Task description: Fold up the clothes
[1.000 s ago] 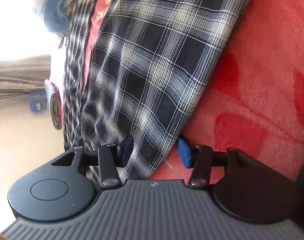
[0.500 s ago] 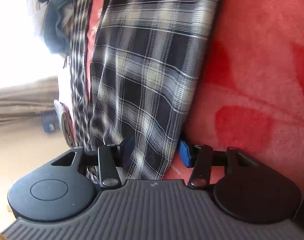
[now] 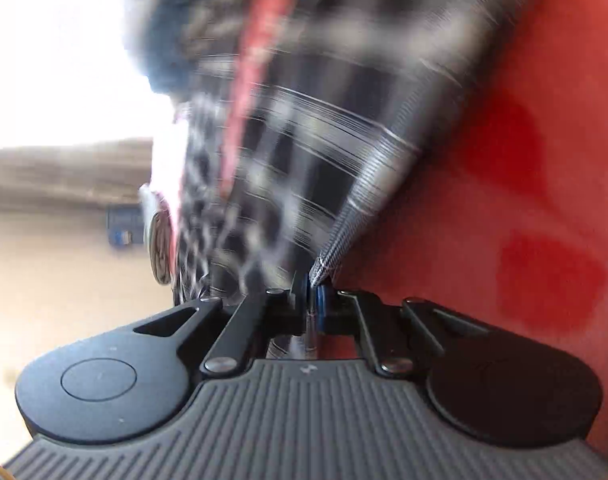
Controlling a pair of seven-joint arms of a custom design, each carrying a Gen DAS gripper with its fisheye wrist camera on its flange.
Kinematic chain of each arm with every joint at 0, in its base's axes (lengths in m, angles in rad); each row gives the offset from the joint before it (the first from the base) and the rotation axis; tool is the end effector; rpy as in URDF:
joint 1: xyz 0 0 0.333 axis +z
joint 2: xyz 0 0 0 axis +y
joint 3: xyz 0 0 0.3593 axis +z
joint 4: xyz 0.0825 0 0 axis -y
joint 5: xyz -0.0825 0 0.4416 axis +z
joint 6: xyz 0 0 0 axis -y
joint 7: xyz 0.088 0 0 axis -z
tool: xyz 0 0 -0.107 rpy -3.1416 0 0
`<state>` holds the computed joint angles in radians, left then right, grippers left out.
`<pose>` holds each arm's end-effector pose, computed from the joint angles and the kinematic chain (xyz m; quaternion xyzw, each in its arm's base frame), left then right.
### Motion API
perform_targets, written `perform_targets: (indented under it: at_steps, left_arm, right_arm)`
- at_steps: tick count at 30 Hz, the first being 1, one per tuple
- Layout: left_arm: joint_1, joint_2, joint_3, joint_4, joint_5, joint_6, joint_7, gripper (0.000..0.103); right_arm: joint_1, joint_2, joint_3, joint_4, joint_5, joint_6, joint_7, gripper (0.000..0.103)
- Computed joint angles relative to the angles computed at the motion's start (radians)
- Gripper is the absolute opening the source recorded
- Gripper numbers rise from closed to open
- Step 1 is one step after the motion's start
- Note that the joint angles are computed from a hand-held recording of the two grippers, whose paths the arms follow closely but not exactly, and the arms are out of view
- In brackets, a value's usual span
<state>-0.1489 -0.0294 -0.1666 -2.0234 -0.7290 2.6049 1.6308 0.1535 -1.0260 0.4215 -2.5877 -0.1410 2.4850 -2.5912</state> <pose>0.6122 -0.1862 0.5462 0.6975 -0.6039 0.3839 0.0367 0.2613 0.2320 0.6471 -0.0331 0.8825 -0.0127 0.4690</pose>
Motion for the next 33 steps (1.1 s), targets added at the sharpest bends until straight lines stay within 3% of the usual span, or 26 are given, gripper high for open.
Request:
perform_targets:
  at_steps: [6,18,25,33]
  left_arm:
    - [-0.014,0.019,-0.014,0.034,0.012,0.077,0.004,0.006]
    - [-0.017,0.197,-0.074,0.265,0.066,0.213,-0.016,0.006]
    - [-0.013,0.367,-0.111,0.473,0.199,0.253,-0.098,0.006]
    - [-0.049,0.578,-0.088,0.75,0.416,0.217,-0.25,0.006]
  right_arm:
    - [-0.021,0.043,-0.028,0.08,-0.081,-0.062,-0.159,0.002]
    - [-0.203,0.209,-0.067,0.218,-0.244,0.096,-0.351,0.002]
    - [-0.329,0.34,-0.054,0.323,-0.333,0.189,-0.388,0.002]
    - [-0.381,0.556,-0.081,0.47,-0.448,0.263,-0.413,0.002]
